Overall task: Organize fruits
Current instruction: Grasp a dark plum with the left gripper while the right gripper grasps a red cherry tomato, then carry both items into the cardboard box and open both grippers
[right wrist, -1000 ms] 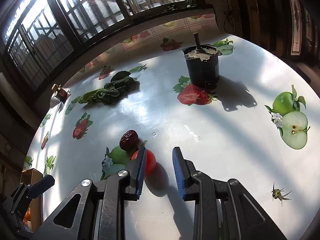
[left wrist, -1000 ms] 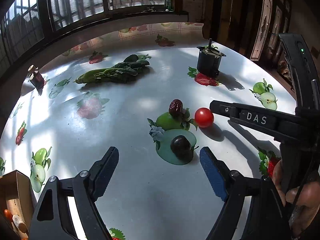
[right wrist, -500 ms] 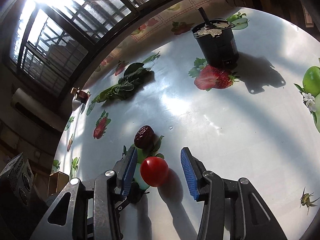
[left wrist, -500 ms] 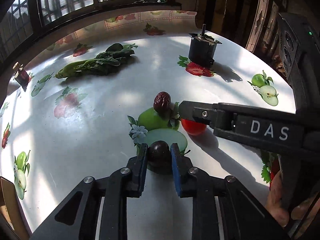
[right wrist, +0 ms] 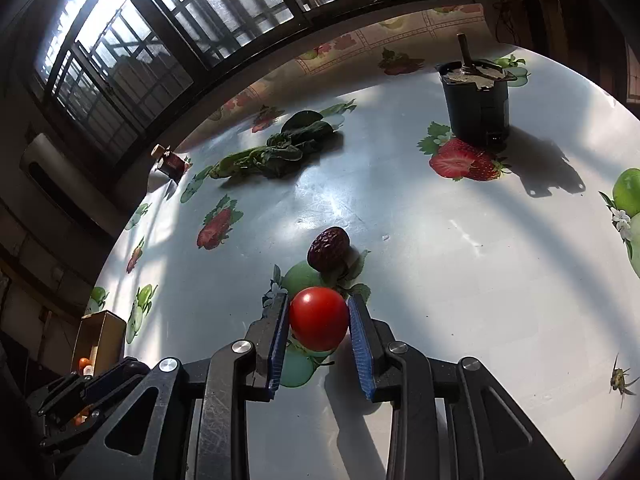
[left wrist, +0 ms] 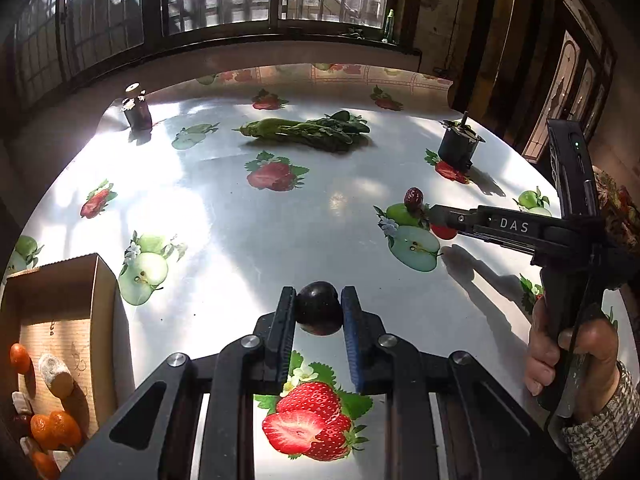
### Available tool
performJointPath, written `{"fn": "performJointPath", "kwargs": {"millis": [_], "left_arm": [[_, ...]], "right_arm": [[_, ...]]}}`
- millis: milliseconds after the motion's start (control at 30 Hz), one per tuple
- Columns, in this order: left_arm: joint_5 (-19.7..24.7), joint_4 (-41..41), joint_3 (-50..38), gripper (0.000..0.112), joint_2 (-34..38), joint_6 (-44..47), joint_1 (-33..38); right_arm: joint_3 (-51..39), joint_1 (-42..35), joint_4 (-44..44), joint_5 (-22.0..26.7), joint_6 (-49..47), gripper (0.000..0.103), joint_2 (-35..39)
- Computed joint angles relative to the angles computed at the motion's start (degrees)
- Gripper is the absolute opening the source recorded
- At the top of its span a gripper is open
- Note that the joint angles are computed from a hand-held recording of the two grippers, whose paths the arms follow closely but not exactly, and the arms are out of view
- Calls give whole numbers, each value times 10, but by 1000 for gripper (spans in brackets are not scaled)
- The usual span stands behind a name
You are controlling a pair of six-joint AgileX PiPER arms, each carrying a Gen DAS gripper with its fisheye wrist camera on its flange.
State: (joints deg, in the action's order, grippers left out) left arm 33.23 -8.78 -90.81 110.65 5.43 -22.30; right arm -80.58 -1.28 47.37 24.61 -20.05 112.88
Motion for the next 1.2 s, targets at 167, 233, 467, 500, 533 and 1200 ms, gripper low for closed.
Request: {"fn": "performJointPath", "kwargs": {"millis": [167,233,467,500,533,1200], "left_arm": [[-33,-45,148,22,-135,15,93],[-32,-61,190,22,-182,32,143],[-43,-67,287,22,-263,84,306],[-46,-70,298,22,-266,94,322],[-50,-77,310,22,-268,107,338],[-74,-137,349,27,-212,175,421]], "right_arm": [[20,1,75,20,-65,32,-22],[28,10,83,22,-68,32,-38],[58,112,86,30,-45,32,-95],[55,135,78,29,-34,32,-97],[50,158,75,30,-26,32,-97],[-232,500,-420,132,353,33,93]]}}
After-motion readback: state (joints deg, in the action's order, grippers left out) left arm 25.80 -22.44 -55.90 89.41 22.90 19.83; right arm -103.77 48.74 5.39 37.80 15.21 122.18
